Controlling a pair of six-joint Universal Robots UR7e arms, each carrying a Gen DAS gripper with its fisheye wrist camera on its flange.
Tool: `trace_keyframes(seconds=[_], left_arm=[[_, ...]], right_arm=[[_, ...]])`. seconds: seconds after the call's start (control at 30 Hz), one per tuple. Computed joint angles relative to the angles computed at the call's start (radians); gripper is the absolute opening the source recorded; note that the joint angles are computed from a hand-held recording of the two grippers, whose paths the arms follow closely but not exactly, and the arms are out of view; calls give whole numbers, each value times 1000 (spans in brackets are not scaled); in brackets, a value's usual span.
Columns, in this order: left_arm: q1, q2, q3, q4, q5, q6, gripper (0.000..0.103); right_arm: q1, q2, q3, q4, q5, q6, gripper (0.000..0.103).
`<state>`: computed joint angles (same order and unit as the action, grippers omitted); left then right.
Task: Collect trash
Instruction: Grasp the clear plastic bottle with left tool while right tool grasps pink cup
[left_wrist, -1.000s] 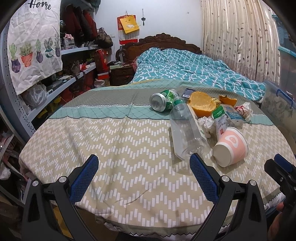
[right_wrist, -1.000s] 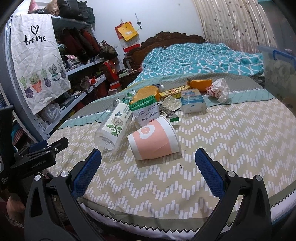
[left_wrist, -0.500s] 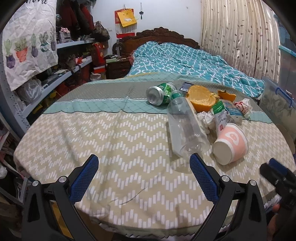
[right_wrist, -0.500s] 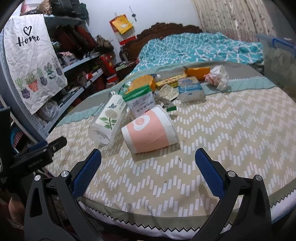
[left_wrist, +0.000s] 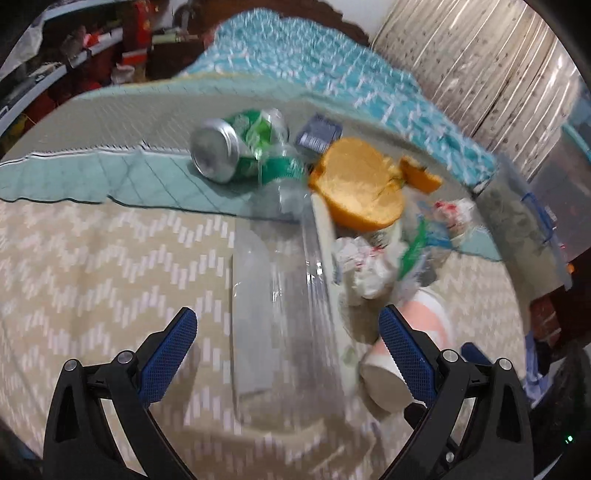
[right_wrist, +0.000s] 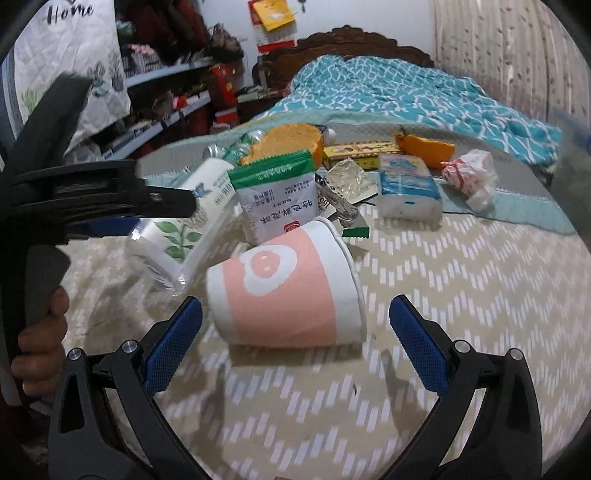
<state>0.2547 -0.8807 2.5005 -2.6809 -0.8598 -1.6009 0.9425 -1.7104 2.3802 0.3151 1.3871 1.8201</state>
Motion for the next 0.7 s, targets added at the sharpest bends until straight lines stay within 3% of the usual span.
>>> trace_keyframes(seconds=[0.07,0.1,0.13,0.2,0.23,0.33,0.47,0.57,0.7], left_arm=[[27,27,18,-103,-20,29,94],[31,39,36,-164,-25,36,89],[32,54,50,-217,-30,40,74],[16,67,75,-274,-38,51,61],[-6,60,80,-239,-32,30,61],[-79,59,139,-291,-36,-17,60],[-252,33,226,-299,-31,-157,60],[-360,13,258,-276,-9,-223,59],[-366,77,258,-485,36,-115,59]], right_arm=[[49,51,-31,-18,67,50,100],[55,72,-45,-7,79,59,100],[53,87,-58,10,76,62,98],[38,120,-97,75,66,74,85],[26,119,-102,88,55,76,85],[-51,91,-106,153,-21,28,85],[-210,8,-89,247,-145,-110,85],[-296,-15,-107,293,-190,-134,85],[-387,-8,-171,375,-235,-102,85]])
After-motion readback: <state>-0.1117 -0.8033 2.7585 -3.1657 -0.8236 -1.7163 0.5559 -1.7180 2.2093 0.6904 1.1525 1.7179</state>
